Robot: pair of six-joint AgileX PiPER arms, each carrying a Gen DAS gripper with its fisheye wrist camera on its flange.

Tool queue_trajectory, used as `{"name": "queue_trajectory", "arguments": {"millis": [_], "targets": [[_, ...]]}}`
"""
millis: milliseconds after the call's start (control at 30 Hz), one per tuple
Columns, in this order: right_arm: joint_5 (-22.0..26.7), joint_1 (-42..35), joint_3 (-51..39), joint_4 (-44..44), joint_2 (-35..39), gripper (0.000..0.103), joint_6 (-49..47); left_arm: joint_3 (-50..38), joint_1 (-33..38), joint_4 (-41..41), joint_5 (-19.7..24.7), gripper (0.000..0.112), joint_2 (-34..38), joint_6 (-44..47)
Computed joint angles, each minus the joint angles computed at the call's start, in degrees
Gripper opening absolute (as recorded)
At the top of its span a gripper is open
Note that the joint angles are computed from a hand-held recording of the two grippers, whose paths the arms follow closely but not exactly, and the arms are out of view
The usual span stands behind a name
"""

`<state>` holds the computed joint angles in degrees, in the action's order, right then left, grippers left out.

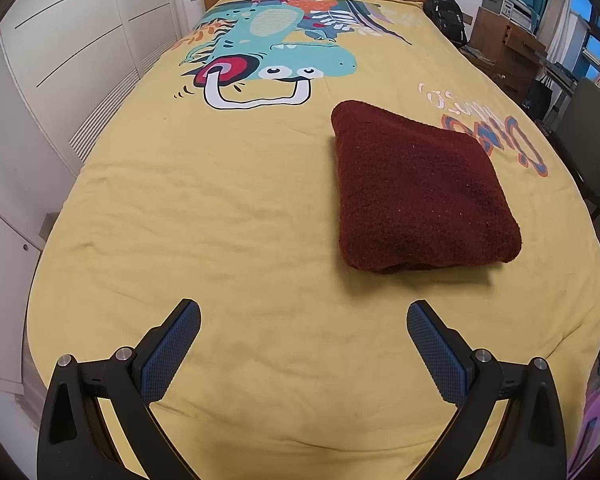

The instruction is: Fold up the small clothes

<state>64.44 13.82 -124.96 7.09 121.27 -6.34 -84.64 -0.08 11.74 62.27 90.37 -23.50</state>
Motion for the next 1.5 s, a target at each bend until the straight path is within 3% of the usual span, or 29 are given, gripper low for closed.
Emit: {"name": "queue_trajectory", "arguments": {"millis": [1500], "targets": [[3.75, 0.84, -4.76, 0.02, 3.21, 0.102, -1.20, -0.22, -0.18, -0.64, 0.53, 0.102, 0.24, 0.17]]}}
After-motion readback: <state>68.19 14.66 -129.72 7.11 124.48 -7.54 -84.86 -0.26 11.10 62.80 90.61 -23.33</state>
